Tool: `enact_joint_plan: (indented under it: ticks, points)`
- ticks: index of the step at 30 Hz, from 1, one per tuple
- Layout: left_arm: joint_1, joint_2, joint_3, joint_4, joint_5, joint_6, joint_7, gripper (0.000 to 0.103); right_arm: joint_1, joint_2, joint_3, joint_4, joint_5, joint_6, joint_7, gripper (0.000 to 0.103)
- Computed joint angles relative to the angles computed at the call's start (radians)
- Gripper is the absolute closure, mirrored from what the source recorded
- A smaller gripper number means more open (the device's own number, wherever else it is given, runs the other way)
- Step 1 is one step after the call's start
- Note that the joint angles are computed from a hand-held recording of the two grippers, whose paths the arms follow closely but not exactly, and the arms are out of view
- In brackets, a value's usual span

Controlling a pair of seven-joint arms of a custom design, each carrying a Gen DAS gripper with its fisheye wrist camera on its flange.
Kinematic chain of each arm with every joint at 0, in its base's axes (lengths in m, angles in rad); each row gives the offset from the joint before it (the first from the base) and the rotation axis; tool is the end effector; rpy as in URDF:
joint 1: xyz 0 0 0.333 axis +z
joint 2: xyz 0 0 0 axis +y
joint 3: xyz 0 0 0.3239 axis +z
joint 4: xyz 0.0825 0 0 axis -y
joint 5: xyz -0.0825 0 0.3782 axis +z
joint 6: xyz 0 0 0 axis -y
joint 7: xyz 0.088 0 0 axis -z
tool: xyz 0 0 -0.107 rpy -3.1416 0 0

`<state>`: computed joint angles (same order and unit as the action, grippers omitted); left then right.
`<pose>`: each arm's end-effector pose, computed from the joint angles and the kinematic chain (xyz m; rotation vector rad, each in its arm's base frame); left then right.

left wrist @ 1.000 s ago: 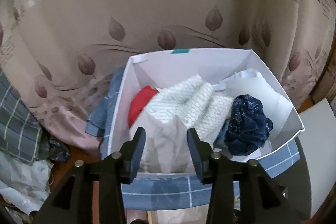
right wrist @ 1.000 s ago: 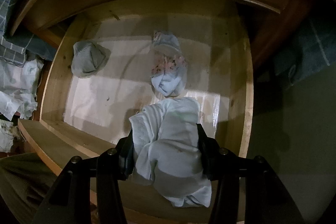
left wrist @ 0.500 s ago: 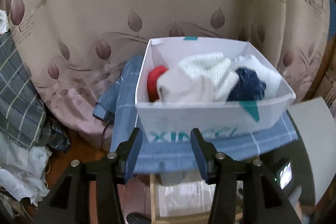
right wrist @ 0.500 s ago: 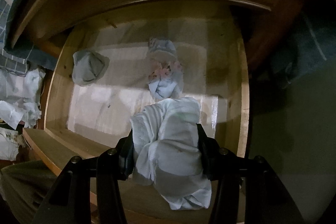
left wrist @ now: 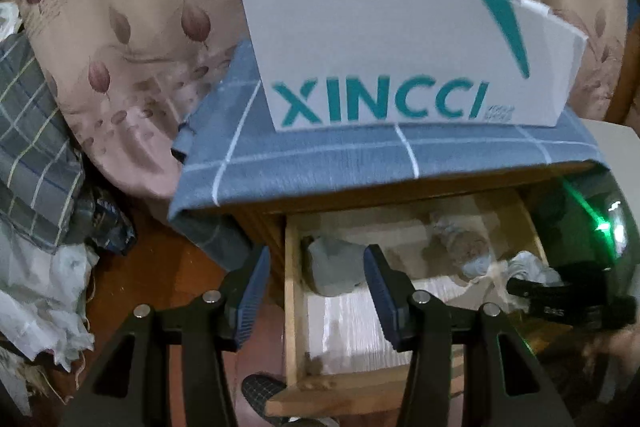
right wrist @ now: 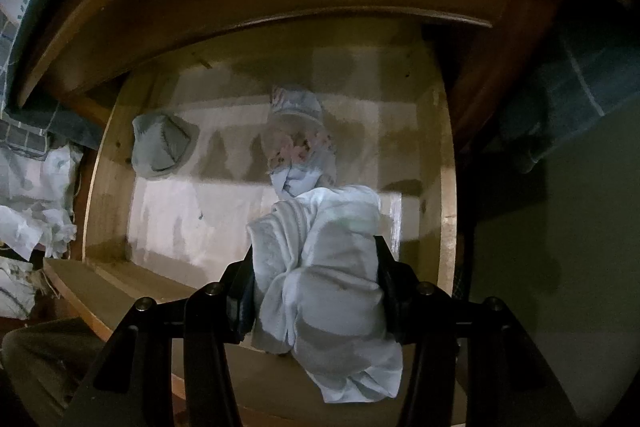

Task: Take underwear out of drawer
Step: 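Move the left gripper back over the open drawer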

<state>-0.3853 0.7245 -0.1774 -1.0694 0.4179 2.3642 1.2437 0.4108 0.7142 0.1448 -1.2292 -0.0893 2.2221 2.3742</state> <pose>0.7011 -0.3744 0.4807 -1.4879 2.1686 -0.6115 0.6725 0.3763 0.3878 -1.7494 2.2579 -0.0280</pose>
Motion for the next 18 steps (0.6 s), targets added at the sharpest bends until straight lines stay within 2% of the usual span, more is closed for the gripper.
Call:
enact_joint_plan:
  ticks: [5,10,14,18]
  points:
    - [-0.001,0.027,0.015,-0.034,-0.008,0.031,-0.097,0.053,0.001,-0.027,-0.007,-0.043,-0.010,0.040,0.024,0.056]
    - [-0.008,0.026,0.030,-0.061,0.043,0.041,-0.106,0.053,0.012,-0.037,-0.014,-0.047,-0.043,0.057,0.029,0.056]
    - [0.018,0.020,0.003,-0.085,0.029,0.072,-0.073,0.053,0.030,-0.027,-0.020,-0.016,-0.083,0.056,0.011,0.056]
    - [0.024,0.031,-0.001,-0.059,0.003,0.057,-0.088,0.053,0.040,-0.001,-0.016,0.037,-0.090,0.033,-0.026,0.056]
